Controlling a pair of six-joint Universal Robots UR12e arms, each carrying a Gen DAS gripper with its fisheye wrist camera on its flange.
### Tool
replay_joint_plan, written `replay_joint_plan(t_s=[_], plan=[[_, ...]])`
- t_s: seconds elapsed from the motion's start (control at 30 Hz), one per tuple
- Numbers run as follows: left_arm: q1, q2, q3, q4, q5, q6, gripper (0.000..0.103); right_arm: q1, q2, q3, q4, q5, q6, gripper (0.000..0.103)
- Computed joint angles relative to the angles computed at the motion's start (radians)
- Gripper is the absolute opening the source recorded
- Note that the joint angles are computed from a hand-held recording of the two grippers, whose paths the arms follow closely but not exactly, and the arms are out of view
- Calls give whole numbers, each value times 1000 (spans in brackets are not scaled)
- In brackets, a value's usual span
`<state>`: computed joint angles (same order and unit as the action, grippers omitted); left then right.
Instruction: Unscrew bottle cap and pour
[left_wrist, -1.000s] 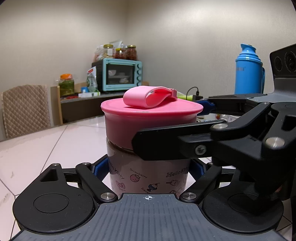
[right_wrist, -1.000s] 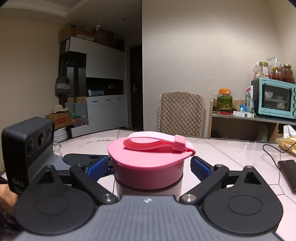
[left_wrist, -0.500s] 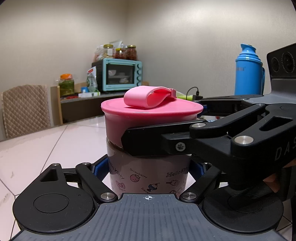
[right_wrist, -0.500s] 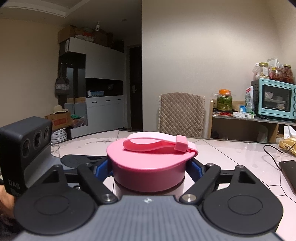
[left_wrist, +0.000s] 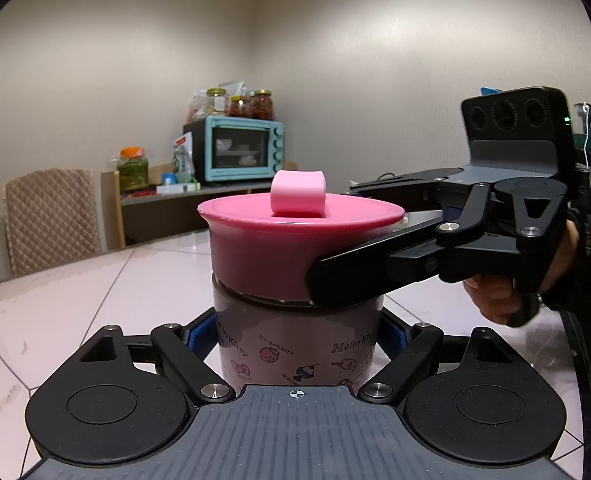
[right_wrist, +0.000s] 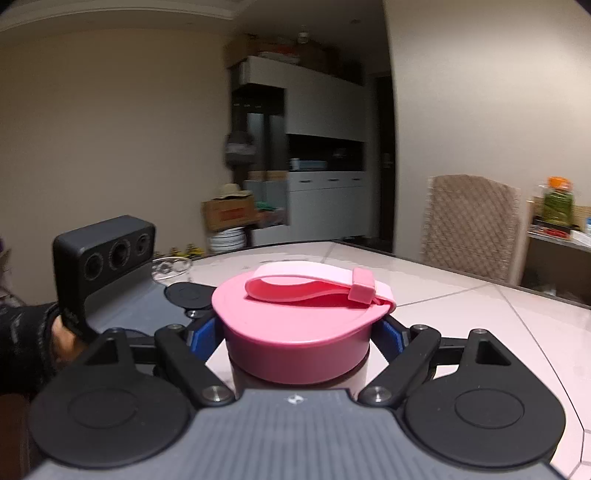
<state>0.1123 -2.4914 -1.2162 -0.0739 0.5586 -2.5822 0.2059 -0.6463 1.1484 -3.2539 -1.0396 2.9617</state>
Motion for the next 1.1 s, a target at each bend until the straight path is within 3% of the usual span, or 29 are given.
replay_joint_plan(t_s=[0.17, 0.27, 0.37, 0.57, 0.7, 1.1], plan=[[0, 0, 0, 0, 0, 0, 90, -8, 2, -10, 19, 45, -18, 85], [0, -1, 1, 0, 0, -1, 90, 0, -6, 8, -2, 13, 2, 87], [0, 0, 1, 0, 0, -1, 90, 18, -20, 37, -34, -67, 39, 97], [0, 0, 1, 0, 0, -1, 90, 73, -39, 83, -115, -332, 126, 97], [0, 0, 1, 0, 0, -1, 90, 110, -34, 89, -163, -469, 149, 98], [-1, -1, 2, 0, 1, -1, 90, 154, 24, 0, -139, -610, 206, 98]])
